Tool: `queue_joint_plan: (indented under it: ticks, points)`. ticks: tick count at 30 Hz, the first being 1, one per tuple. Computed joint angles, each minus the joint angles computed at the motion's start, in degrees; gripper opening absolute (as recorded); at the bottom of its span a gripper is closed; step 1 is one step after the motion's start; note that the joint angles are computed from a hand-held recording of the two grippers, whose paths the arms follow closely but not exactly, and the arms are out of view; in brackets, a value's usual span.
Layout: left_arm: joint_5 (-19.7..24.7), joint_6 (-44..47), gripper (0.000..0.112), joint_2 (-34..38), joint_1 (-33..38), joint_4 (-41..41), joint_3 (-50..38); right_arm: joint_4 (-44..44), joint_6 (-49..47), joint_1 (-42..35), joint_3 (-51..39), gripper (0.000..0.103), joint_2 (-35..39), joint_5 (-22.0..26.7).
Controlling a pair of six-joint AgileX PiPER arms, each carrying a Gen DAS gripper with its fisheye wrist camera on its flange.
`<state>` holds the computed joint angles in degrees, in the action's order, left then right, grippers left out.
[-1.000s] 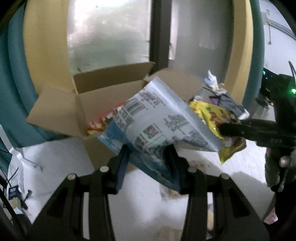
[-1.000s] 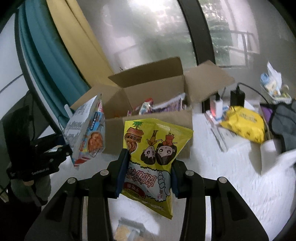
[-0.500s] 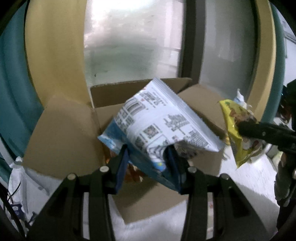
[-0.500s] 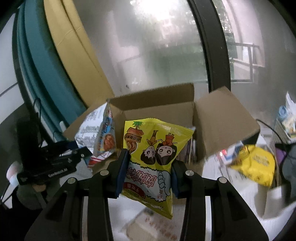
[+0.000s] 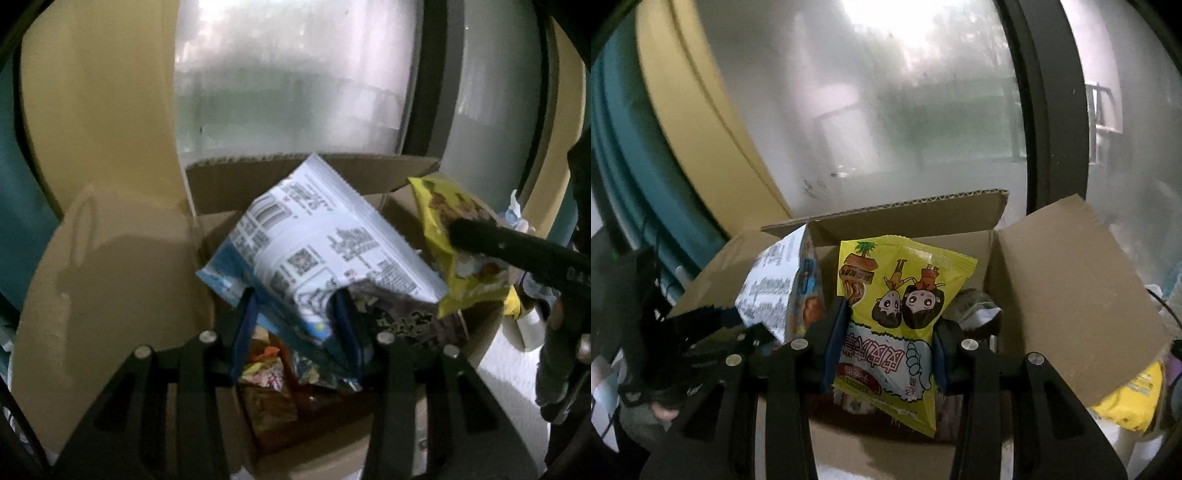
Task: Organize snacks
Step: 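Carry both bags into the box and open both tools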
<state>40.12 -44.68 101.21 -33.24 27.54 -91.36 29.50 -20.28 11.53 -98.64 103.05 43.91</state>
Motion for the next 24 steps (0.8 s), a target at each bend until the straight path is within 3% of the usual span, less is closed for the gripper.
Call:
queue_joint_plan:
  ticks: [2,7,10,12,15,24]
  points:
    - [1.77,3.47,0.046,2.5,1.36,-3.77,-3.57,-1.05,1.96,0.24,-3.38,0.043,2.78,1.0]
    - [1.48,1.48,0.053,3.3,2.42,-3.21,-4.17,-5.66,9.17,1.18,-12.46,0.043,9.43,4.02]
    - [0.89,-0.4,0.064,2.37,2.09,-1.81,-3.32,-9.83,14.28,2.26,-19.35,0.048,13.77,7.06]
    - [1.03,-2.18,0.072,1.11,1.45,0.5,-2.2,-10.57,15.23,2.77,-21.78,0.064,15.33,7.96]
    - [1.03,-4.97,0.075,0.22,0.58,2.1,-1.44,-12.02,15.19,3.72,-20.33,0.071,14.37,6.33]
    - [3.28,-7.93,0.076,-3.88,-2.34,6.11,0.57,-12.02,12.72,3.44,-10.53,0.072,6.11,4.3]
